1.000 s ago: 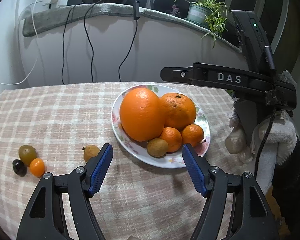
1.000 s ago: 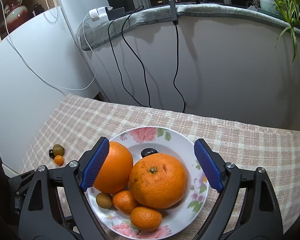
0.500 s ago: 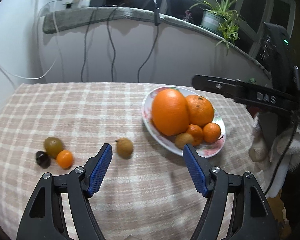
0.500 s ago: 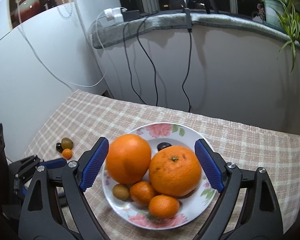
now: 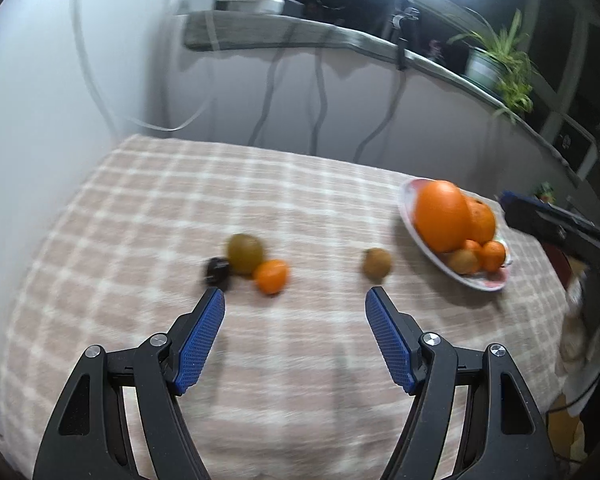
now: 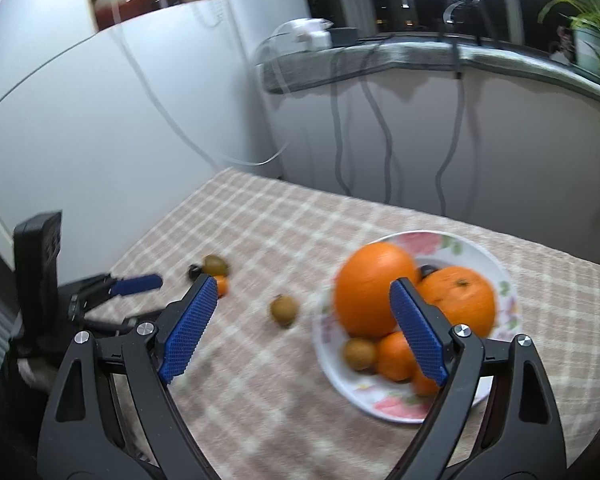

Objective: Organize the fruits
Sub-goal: 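Withdraw both tools toward the remaining loose fruits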

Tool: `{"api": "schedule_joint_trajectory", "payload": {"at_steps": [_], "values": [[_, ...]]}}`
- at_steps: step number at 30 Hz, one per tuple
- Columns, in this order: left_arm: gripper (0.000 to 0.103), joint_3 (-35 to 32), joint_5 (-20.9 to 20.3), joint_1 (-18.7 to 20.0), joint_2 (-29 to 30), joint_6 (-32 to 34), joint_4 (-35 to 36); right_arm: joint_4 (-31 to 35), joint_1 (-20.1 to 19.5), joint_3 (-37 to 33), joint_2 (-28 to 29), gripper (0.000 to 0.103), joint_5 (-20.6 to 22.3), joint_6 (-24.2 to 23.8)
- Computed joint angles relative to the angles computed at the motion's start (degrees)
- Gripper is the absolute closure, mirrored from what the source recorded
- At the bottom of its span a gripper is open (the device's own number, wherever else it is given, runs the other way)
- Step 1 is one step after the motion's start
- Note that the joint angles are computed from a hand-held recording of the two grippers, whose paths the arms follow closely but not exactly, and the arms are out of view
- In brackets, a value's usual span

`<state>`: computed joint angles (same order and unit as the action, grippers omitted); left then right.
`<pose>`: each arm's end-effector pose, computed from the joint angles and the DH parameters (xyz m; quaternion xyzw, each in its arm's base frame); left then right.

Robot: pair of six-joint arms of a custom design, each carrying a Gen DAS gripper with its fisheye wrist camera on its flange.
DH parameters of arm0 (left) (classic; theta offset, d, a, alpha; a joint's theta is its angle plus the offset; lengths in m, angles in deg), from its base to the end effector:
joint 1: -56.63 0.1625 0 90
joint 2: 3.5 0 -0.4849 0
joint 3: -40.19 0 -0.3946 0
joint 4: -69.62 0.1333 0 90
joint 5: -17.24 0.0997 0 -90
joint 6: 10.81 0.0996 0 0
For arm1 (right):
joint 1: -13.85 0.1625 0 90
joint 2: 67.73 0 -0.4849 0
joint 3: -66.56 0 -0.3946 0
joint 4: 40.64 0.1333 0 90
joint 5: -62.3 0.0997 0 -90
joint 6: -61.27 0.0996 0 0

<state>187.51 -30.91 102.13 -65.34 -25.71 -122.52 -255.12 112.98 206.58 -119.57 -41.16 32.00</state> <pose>-0.1216 -0.4087 0.1541 0.1861 0.9068 -0.2926 0.2399 0.1801 -0.4267 0.1303 0.2759 -0.9032 0.2851 0.1637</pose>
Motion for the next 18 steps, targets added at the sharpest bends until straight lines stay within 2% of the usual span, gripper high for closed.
{"api": "schedule_joint_trajectory", "payload": {"at_steps": [2, 5, 10, 14, 18], "values": [[0.033, 0.5, 0.5, 1.0, -1.3, -0.1, 0.4, 0.0, 0.9, 0.0, 1.2, 0.013, 0.3, -0.4], [0.043, 0.3, 0.1, 2.8, -2.5, 0.7, 0.8, 1.1, 1.7, -0.7, 2.9, 0.015, 0.9, -0.7], [0.060, -0.8, -3.3, 5.9, -3.1, 3.0, 1.1, 4.9, 2.6, -3.0, 5.9, 0.029, 0.9, -0.8], [0.063, -2.2, -4.9, 7.7, -2.6, 4.9, 1.3, 7.9, 3.2, -5.6, 9.0, 0.043, 0.1, -0.6], [0.067, -3.5, -5.5, 9.0, -2.0, 6.7, 1.5, 9.4, 4.0, -8.0, 11.9, 0.046, -1.8, -1.2]]}}
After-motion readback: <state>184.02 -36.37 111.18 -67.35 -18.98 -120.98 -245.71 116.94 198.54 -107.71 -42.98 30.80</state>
